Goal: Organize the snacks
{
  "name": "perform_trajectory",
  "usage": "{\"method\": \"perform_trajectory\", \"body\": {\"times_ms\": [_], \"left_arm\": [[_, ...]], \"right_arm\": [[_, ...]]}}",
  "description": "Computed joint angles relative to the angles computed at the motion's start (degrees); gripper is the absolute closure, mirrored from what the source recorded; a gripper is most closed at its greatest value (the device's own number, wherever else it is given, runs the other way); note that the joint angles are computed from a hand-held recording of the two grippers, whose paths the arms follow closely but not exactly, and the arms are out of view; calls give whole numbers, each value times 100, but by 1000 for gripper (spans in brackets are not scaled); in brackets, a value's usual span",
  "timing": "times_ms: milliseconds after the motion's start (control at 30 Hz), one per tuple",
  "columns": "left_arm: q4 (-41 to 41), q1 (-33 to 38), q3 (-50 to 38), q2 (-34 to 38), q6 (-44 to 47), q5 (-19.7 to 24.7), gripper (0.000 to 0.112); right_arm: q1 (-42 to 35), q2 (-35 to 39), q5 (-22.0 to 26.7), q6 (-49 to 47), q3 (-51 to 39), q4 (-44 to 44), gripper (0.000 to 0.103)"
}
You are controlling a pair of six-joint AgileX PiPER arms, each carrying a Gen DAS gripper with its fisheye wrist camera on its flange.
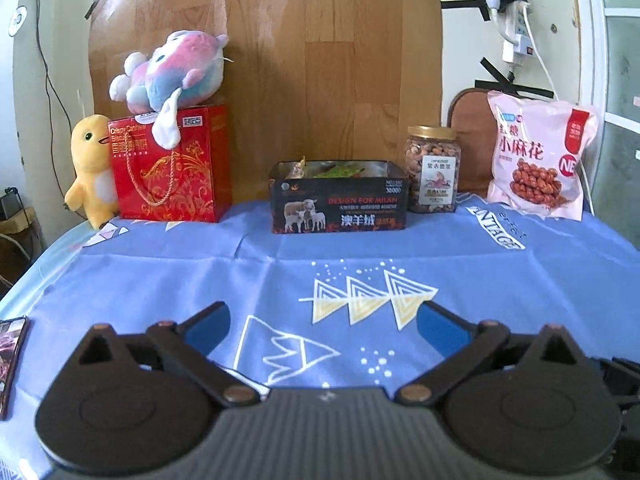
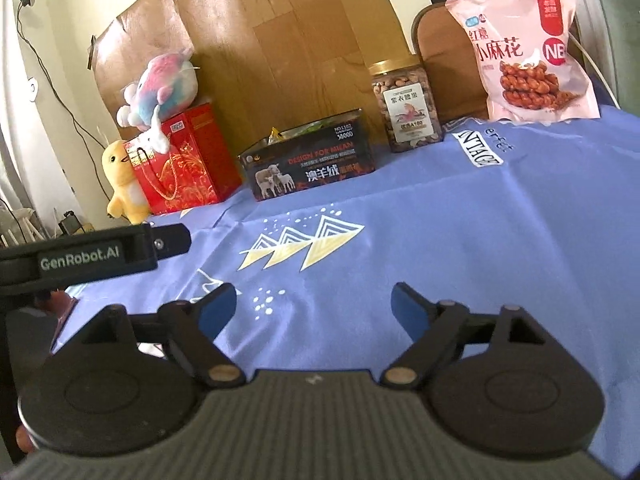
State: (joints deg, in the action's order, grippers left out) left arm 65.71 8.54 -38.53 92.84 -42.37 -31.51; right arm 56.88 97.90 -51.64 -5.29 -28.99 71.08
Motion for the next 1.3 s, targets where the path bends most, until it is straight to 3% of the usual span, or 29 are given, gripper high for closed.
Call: {"method": "perform_trajectory", "body": {"times_ms": [67,200,367,567,767,1300], "left_arm": [[-12,-33,66,-55,58,18,9],[-971,-335,243,-108,1118,296,9],[-869,-392,168,24,1001,352,9],[-2483,-660,234,219,2539,327,9],[-3336,-820,181,394,3343,255,9],[-2847,-649,-279,673,2797,289,9]], "right_arm": [[91,22,-72,-116,-26,166,14],[68,46,-47,-56,-33,180,13],[64,175,-108,-138,-107,274,13],[-119,350,-128,-73,-186,138,13],[-337,479,-36,162,-211,-163,13],[-725,553,238,524,-191,-674,12]]}}
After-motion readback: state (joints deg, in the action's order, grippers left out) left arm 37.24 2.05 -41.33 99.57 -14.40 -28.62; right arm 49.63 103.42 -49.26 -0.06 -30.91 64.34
